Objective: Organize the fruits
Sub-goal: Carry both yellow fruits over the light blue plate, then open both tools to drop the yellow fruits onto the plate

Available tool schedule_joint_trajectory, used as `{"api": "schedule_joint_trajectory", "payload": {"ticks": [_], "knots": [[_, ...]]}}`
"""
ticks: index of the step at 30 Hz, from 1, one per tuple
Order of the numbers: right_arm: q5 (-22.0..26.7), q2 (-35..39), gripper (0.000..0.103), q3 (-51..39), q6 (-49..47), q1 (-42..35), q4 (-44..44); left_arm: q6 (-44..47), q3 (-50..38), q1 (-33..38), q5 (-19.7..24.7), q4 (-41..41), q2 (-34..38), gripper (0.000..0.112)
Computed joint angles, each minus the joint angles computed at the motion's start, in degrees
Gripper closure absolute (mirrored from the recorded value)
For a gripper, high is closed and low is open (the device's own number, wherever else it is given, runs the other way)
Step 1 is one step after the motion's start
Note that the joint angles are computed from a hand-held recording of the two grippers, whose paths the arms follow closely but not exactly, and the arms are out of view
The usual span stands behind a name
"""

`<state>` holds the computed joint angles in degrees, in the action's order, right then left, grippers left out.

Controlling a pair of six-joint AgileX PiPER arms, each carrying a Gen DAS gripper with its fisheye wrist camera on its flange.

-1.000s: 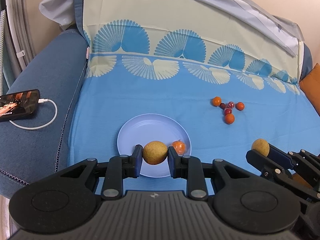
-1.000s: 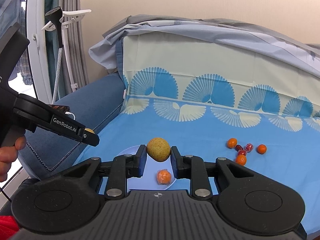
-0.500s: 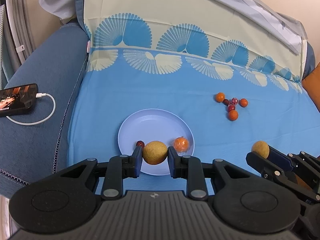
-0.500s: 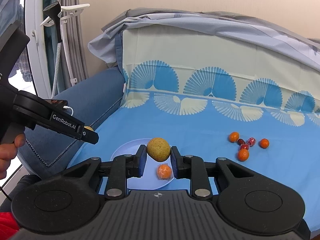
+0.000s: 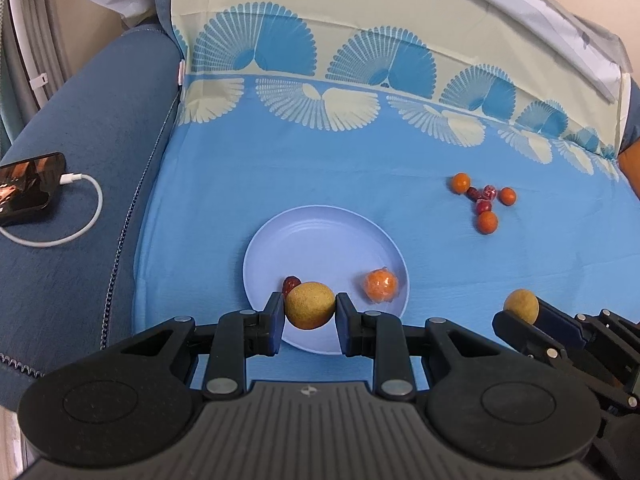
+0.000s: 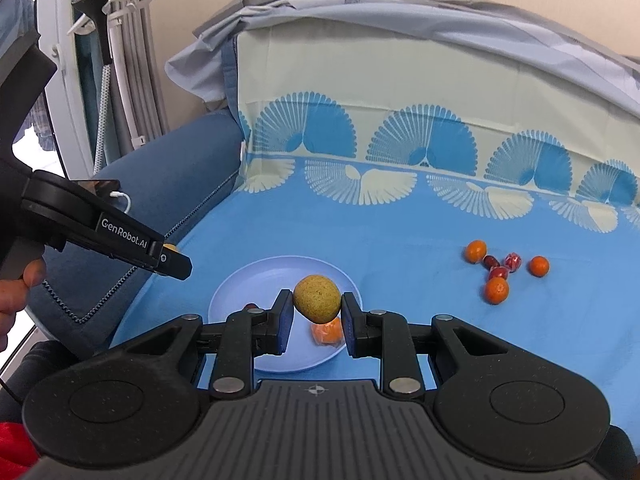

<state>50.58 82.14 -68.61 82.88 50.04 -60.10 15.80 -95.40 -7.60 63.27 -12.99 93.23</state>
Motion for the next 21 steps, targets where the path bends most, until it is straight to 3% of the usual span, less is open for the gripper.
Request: {"api": "schedule_joint_trajectory", "payload": {"ticks": [16,21], "knots": [[-10.9,10.4,0.076,-7.3,-9.7,-11.3,7.9,-3.1,-10.2,-1.3,0.3,4.0,12.7,0.083],[-14.2,13.5,0.076,-9.6,-13.5,-14.3,10.3,-3.3,-11.8,-2.3,-1.8,6.1,15.7,0.083]]}}
